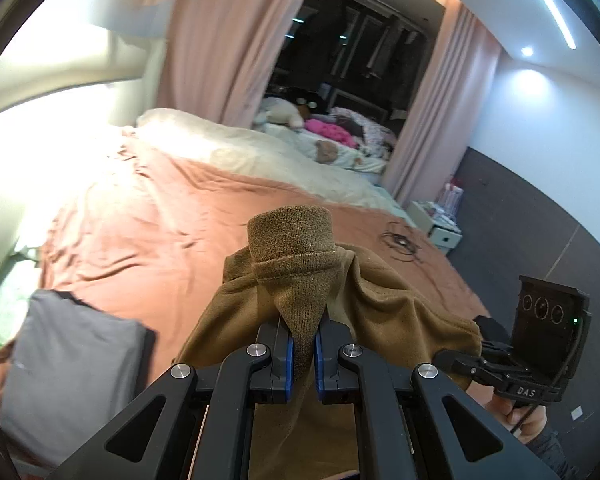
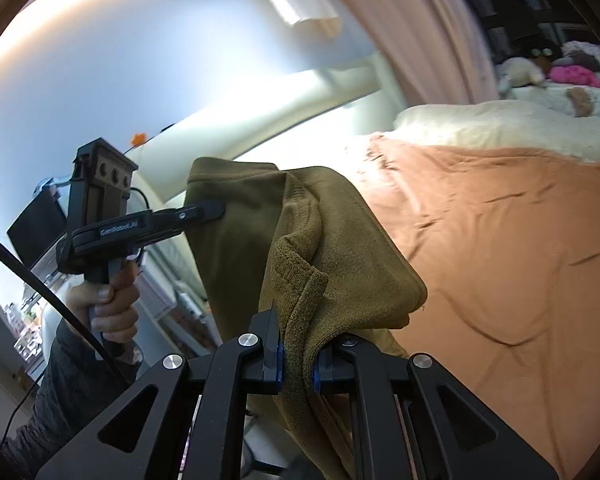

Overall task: Fold small clothes
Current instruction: 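Lift the folded shirt with both tools and carry it to the clothes stack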

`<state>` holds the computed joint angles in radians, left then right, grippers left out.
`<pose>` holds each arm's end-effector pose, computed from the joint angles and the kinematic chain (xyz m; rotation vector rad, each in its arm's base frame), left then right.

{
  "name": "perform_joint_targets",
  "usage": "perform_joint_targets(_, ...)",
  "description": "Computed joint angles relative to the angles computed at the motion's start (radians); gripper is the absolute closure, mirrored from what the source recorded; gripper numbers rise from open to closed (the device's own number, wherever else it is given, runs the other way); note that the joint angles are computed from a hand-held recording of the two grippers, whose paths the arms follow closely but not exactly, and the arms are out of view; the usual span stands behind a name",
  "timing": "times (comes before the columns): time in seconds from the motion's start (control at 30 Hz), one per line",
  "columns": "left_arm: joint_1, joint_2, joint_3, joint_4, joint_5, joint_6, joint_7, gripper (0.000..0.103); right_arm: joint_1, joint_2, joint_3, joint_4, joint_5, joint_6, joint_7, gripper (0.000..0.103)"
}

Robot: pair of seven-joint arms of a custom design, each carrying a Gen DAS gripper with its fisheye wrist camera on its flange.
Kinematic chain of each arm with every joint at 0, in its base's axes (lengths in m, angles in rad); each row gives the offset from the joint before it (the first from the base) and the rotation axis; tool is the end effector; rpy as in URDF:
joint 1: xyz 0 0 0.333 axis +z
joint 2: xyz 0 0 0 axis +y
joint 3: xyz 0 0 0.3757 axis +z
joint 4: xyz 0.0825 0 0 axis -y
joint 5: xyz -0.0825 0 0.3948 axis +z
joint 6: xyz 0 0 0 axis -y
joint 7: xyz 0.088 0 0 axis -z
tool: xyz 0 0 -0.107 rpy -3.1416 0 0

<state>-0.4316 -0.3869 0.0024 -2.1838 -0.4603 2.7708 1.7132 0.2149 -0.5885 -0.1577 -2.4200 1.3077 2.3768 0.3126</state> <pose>0.4399 -0.1799 0.7122 -1.5748 1.9817 -1.3577 0.3972 0.0176 0.6285 -1.6338 0.9391 -0.1974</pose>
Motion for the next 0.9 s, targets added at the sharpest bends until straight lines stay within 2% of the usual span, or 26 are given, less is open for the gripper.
perform_joint_targets(0.17,0.065,-0.047,0.023,-0.037,0.057,-0.050,-0.008,0.096,0.022,0.040,0.005,0.031,-0.020,-0.058,-0.003,0.097)
perform_joint_targets(0.5,0.196,-0.139,0.077,-0.118,0.170,-0.112,-0.047,0.096,0.046,0.192,0.053,0.163,-0.070,-0.161,0.004,0.097)
perform_joint_targets(0.73,0.301,-0.096,0.084,-0.099,0.261,-0.145,-0.097,0.096,0.030,0.321,0.078,0.270,-0.109,-0.224,0.020,0.097)
perform_joint_targets(0.9,0.362,-0.023,0.090,-0.076,0.304,-0.129,-0.108,0.095,-0.005,0.424,0.086,0.366,-0.116,-0.248,0.040,0.097)
